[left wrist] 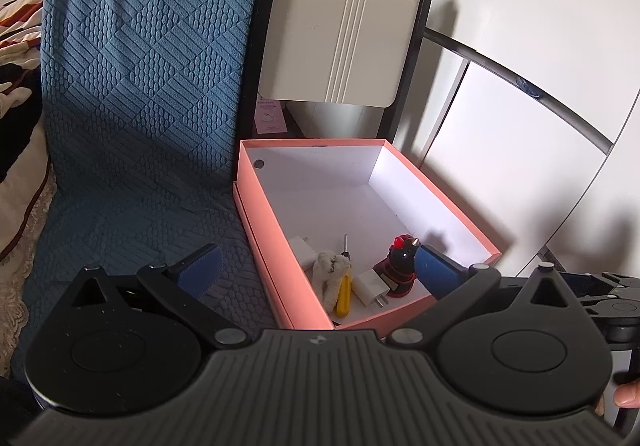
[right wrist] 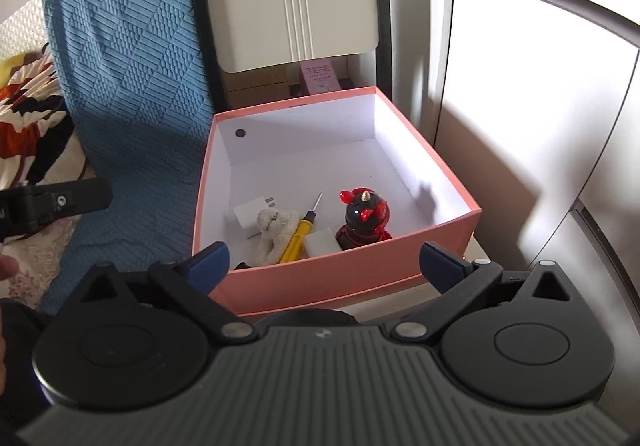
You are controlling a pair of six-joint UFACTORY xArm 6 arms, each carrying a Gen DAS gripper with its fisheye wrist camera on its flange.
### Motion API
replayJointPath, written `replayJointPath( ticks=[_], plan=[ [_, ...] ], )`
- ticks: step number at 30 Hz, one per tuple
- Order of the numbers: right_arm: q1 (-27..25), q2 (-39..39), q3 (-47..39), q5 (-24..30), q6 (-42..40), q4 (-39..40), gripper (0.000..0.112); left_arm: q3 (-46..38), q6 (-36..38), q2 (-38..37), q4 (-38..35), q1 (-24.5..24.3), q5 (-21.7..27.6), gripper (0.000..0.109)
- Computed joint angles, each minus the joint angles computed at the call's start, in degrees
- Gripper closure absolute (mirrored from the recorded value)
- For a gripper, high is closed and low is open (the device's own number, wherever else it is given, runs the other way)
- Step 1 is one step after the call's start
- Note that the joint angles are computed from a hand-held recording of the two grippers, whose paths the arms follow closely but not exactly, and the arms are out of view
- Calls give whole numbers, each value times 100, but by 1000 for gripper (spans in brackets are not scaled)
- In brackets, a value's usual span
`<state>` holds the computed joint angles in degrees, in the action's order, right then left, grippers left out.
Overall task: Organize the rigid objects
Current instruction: 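Raise both open tools away from the pink box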
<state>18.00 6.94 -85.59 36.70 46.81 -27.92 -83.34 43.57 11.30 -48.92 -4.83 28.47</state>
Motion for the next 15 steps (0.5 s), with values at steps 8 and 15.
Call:
replayJointPath(
  ticks=[8,15],
  plan=[
    [62,56,-93,135,78,52,9,-9,158,-3,-159,40,26,6],
    [104,102,-133,162,1,122,9,13,190,-11,-175,40,1,6]
  ],
)
